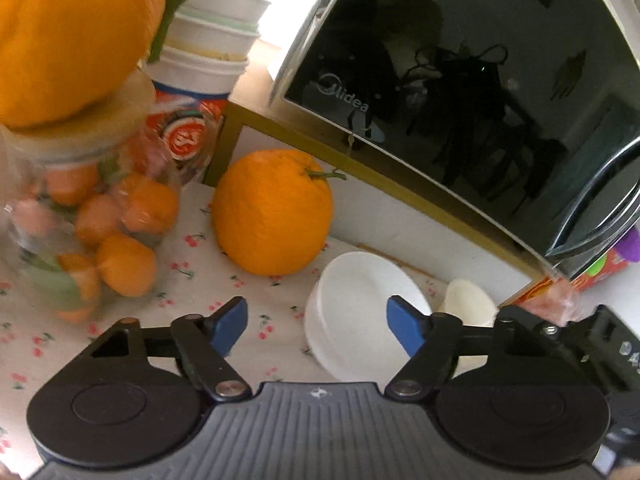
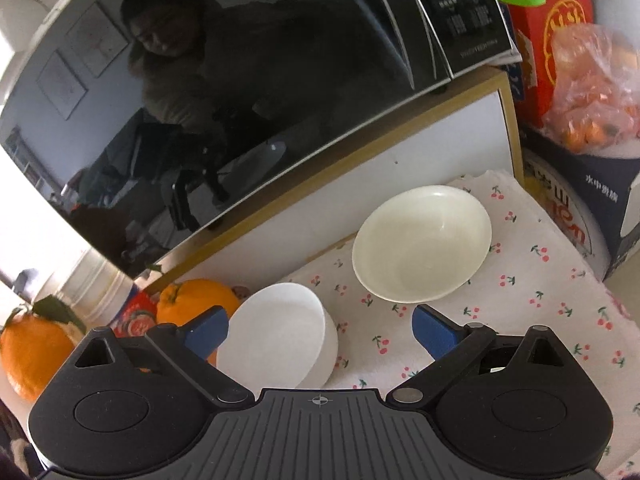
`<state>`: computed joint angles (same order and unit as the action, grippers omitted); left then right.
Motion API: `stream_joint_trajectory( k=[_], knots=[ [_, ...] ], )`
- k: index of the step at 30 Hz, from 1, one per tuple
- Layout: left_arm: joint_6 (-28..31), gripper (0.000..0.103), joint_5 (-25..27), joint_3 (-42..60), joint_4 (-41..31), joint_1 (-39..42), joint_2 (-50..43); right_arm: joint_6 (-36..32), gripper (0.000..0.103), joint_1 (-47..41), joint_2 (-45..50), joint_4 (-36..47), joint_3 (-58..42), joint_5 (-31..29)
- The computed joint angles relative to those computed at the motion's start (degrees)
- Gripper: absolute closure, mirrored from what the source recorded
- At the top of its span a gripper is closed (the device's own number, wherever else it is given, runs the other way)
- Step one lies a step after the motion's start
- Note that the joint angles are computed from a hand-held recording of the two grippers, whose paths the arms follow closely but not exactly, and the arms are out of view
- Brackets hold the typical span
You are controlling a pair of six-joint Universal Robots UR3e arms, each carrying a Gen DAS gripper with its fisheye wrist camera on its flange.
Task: Organize plates and bowls
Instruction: 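Move both tools to a white bowl and close on its rim, then lift the white bowl with both tools and carry it over the other white bowl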
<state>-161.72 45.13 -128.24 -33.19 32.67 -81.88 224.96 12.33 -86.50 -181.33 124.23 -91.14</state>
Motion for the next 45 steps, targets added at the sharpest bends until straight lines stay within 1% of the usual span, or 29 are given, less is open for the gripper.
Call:
stream_joint_trajectory(
  k=[1,3,6,9,11,12,14,15,17,18,20,22,26,28,36,41,45],
  knots=[
    [-0.86,0.038,-0.14,-0.47,1.77,-0.52,-0.73,0.39,0.004,-0.1,0.82,-0.78,-0.02,0.13],
    [-2.44,0.047,0.4,-1.39,5.2,-1.58,-1.74,1.09,0.009,-0.1,2.37,-2.81,-0.02,0.74],
    [-4.05,0.057,0.63,-2.25,8.11,-2.81,-2.97,0.9,0.015,0.72,4.69,-4.28,-1.25,0.73],
    [-5.93,0.063,1.04,-1.94,11.24,-4.25,-5.76,0.87,0.026,1.82,7.17,-4.23,-2.95,-0.25],
    [-6.62,0.068,1.91,-1.95,13.23,-5.26,-6.81,1.9,0.039,1.79,8.37,-4.39,-3.27,0.3],
    [-6.79,0.072,2.24,-1.82,13.59,-5.54,-7.04,2.37,0.041,1.76,9.02,-4.68,-3.4,0.69],
    [-6.34,0.077,2.12,-1.67,12.26,-5.21,-6.41,2.78,0.05,1.98,10.27,-5.15,-3.77,0.82],
    [-6.25,0.08,2.2,-1.46,11.76,-5.23,-6.39,2.88,0.053,2.46,11.07,-4.8,-4.42,0.27],
    [-6.38,0.084,2.85,-1.53,12.2,-5.38,-6.64,3.12,0.062,3.51,12.29,-3.53,-5.8,-1.24],
    [-6.47,0.086,3.31,-1.49,12.46,-5.58,-6.66,3.31,0.064,3.92,12.81,-3.03,-6.3,-1.71],
    [-6.53,0.088,3.85,-1.67,12.71,-5.68,-6.65,3.6,0.072,4.53,13.84,-2.78,-7.12,-2.31],
    [-6.12,0.089,3.77,-1.45,11.81,-5.48,-6.36,3.8,0.076,4.93,14.65,-2.73,-7.7,-2.19],
    [-5.0,0.089,3.43,-1.85,10.97,-4.59,-5.83,3.79,0.08,6.19,15.77,-1.79,-8.94,-3.94],
    [-5.54,0.089,3.86,-1.92,11.87,-4.98,-6.07,4.26,0.08,6.29,15.68,-1.5,-9.09,-3.94],
    [-4.87,0.089,2.89,-2.75,10.15,-3.85,-3.12,4.58,0.08,6.26,14.21,-0.69,-9.12,-3.57],
    [-2.61,0.089,1.33,-2.92,4.49,-2.18,2.0,3.52,0.08,6.89,10.48,2.0,-8.89,-4.62],
    [1.28,0.089,0.87,-3.57,-1.13,-0.5,7.52,3.09,0.08,7.73,7.07,5.05,-8.77,-5.59]
  ],
)
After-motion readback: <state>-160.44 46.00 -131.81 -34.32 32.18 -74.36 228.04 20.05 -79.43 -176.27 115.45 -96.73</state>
